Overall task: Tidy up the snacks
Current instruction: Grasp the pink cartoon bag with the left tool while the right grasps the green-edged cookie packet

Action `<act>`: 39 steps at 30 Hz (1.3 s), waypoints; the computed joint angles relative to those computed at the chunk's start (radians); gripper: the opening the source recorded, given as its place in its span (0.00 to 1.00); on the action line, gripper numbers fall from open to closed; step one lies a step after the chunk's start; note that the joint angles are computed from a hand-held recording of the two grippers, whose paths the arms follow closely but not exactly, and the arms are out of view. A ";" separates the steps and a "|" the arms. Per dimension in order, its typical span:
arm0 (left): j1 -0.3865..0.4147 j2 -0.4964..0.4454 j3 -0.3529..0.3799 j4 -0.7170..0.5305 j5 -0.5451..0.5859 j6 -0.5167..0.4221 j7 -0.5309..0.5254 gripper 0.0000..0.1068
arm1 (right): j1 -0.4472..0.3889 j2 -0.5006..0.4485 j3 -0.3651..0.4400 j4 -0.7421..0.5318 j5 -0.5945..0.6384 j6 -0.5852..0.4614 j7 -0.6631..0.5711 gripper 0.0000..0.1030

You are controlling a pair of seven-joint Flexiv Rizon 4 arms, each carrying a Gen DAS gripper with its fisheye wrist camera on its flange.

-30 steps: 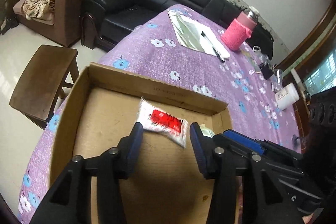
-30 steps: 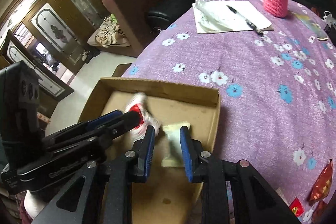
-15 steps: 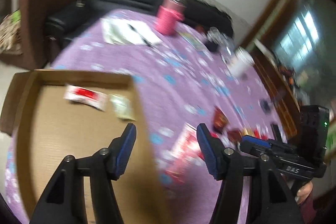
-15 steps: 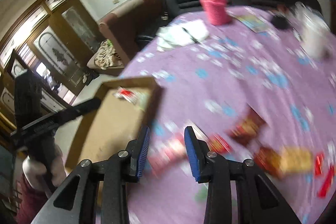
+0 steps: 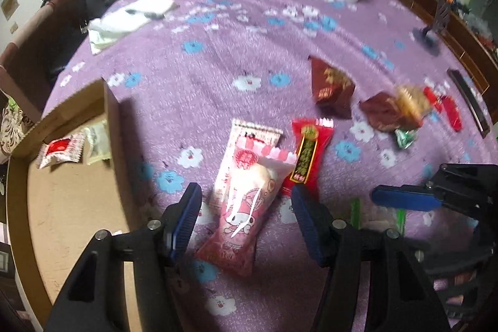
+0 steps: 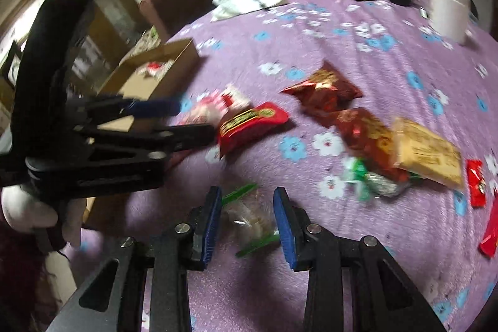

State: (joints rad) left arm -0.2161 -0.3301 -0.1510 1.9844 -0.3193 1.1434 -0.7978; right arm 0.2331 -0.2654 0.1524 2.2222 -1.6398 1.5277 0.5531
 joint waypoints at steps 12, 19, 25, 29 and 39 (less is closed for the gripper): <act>-0.004 0.026 -0.002 0.031 0.004 -0.032 0.004 0.35 | 0.050 0.012 0.002 0.023 0.106 -0.065 -0.119 0.38; 0.016 0.110 -0.040 0.128 -0.190 -0.021 0.123 0.35 | 0.091 0.052 -0.021 0.065 0.149 -0.073 -0.103 0.33; -0.009 0.210 -0.027 0.210 -0.436 -0.046 0.295 0.35 | 0.043 0.129 -0.004 0.111 0.003 -0.061 0.079 0.33; -0.041 0.270 0.011 0.243 -0.571 -0.089 0.371 0.35 | 0.028 0.173 0.019 0.127 0.006 -0.071 0.099 0.33; -0.043 0.359 0.102 0.267 -0.733 -0.225 0.476 0.35 | 0.051 0.206 0.042 0.092 -0.002 -0.086 0.119 0.33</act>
State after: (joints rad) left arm -0.2596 0.0290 -0.0487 2.2514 -1.0521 0.9185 -0.3216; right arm 0.2842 -0.0594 0.1943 2.3142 -1.6416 1.4418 0.6724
